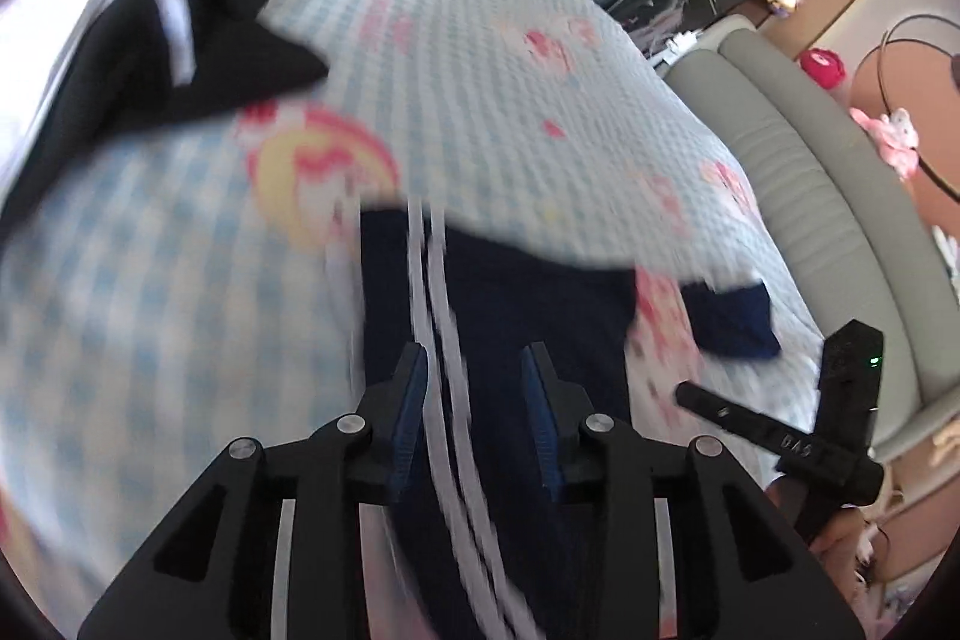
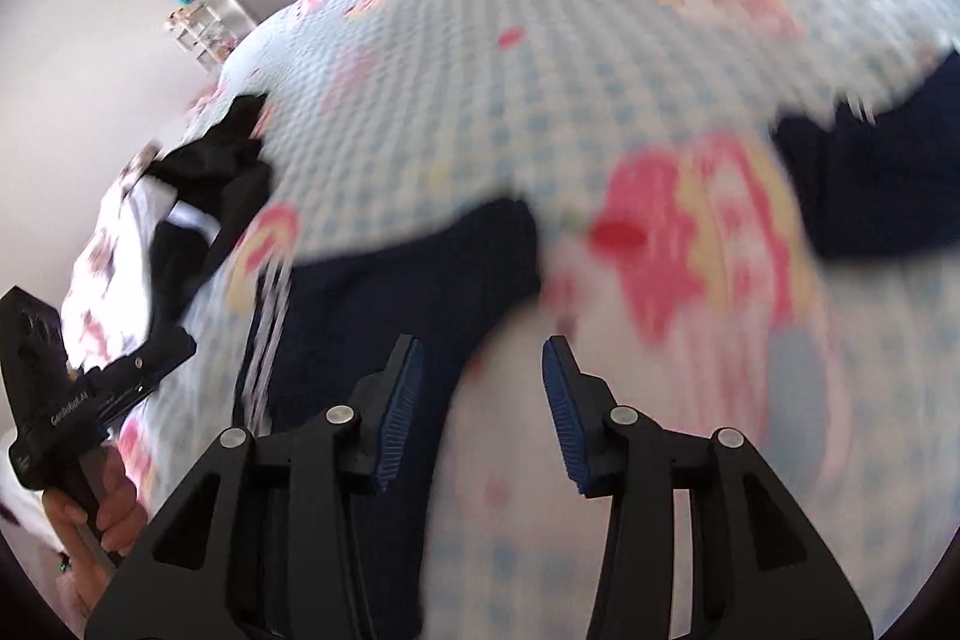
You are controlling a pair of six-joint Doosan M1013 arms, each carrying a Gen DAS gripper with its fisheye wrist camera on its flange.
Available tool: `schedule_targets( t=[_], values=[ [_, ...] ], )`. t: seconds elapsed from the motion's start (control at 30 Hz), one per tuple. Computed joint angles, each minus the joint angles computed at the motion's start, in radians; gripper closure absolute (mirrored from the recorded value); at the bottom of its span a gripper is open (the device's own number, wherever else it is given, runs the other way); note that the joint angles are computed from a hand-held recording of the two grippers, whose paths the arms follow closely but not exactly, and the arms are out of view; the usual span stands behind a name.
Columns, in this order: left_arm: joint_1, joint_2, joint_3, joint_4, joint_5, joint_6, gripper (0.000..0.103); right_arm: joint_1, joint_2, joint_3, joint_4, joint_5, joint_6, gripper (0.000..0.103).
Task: Fold clothes
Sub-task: 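Pull the striped garment straight with both grippers and release, then hold the white-striped side edge with the left gripper and smooth it flat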
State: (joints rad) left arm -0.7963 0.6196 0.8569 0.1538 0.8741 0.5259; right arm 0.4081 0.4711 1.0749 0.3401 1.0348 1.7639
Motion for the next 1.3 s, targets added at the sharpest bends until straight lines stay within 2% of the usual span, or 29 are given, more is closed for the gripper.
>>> schedule_targets(
  t=[0.13,0.2,0.27,0.3,0.4,0.5,0.57,0.6,0.63,0.67,0.73,0.77,0.8,0.87,0.9,0.97,1.0,1.1,1.13,1.17,1.2,1.3],
  values=[
    [-0.044,-0.069,0.139,0.043,-0.101,-0.106,0.069,0.029,-0.047,0.096,0.087,0.013,-0.061,0.06],
    [-0.058,-0.104,0.214,0.084,-0.196,-0.209,0.069,0.046,-0.068,0.133,0.1,0.001,-0.077,0.056],
    [-0.061,-0.124,0.267,0.05,-0.293,-0.233,0.068,0.061,-0.084,0.158,0.101,-0.006,-0.09,0.051],
    [-0.066,-0.123,0.267,0.051,-0.282,-0.231,0.068,0.066,-0.088,0.166,0.102,-0.002,-0.099,0.051],
    [-0.074,-0.096,0.228,0.039,-0.149,-0.218,0.068,0.08,-0.101,0.192,0.077,-0.001,-0.1,0.051],
    [-0.086,-0.092,0.228,0.079,-0.092,-0.288,0.068,0.084,-0.11,0.21,0.059,-0.014,-0.071,0.051],
    [-0.088,-0.116,0.271,0.095,-0.173,-0.333,0.067,0.08,-0.122,0.224,0.072,-0.038,-0.068,0.051],
    [-0.087,-0.127,0.292,0.096,-0.215,-0.349,0.059,0.079,-0.126,0.228,0.076,-0.048,-0.068,0.051],
    [-0.08,-0.13,0.309,0.045,-0.266,-0.319,0.053,0.079,-0.125,0.231,0.081,-0.047,-0.07,0.049],
    [-0.069,-0.128,0.322,-0.059,-0.316,-0.245,0.049,0.078,-0.123,0.233,0.086,-0.041,-0.073,0.047],
    [-0.062,-0.109,0.316,-0.156,-0.314,-0.182,0.049,0.078,-0.117,0.238,0.096,-0.031,-0.077,0.048],
    [-0.06,-0.099,0.313,-0.19,-0.312,-0.164,0.055,0.077,-0.114,0.241,0.101,-0.025,-0.08,0.058],
    [-0.063,-0.097,0.303,-0.172,-0.296,-0.16,0.071,0.077,-0.111,0.243,0.105,-0.02,-0.082,0.062],
    [-0.072,-0.093,0.281,-0.116,-0.264,-0.169,0.077,0.078,-0.125,0.251,0.108,-0.038,-0.105,0.074],
    [-0.076,-0.091,0.27,-0.09,-0.248,-0.172,0.082,0.078,-0.132,0.255,0.109,-0.05,-0.118,0.076],
    [-0.087,-0.097,0.255,-0.05,-0.236,-0.167,0.083,0.074,-0.149,0.263,0.142,-0.059,-0.142,0.082],
    [-0.092,-0.102,0.248,-0.026,-0.225,-0.174,0.084,0.072,-0.157,0.267,0.161,-0.062,-0.154,0.083],
    [-0.094,-0.127,0.27,-0.017,-0.254,-0.184,0.083,0.066,-0.183,0.284,0.224,-0.066,-0.193,0.083],
    [-0.093,-0.131,0.273,-0.031,-0.245,-0.18,0.081,0.066,-0.19,0.291,0.232,-0.06,-0.192,0.081],
    [-0.089,-0.131,0.273,-0.067,-0.227,-0.161,0.079,0.067,-0.19,0.292,0.228,-0.046,-0.181,0.073],
    [-0.086,-0.13,0.277,-0.088,-0.209,-0.158,0.074,0.07,-0.186,0.287,0.206,-0.024,-0.156,0.069],
    [-0.08,-0.134,0.296,-0.119,-0.178,-0.181,0.073,0.083,-0.175,0.28,0.08,0.006,-0.066,0.066]
  ],
)
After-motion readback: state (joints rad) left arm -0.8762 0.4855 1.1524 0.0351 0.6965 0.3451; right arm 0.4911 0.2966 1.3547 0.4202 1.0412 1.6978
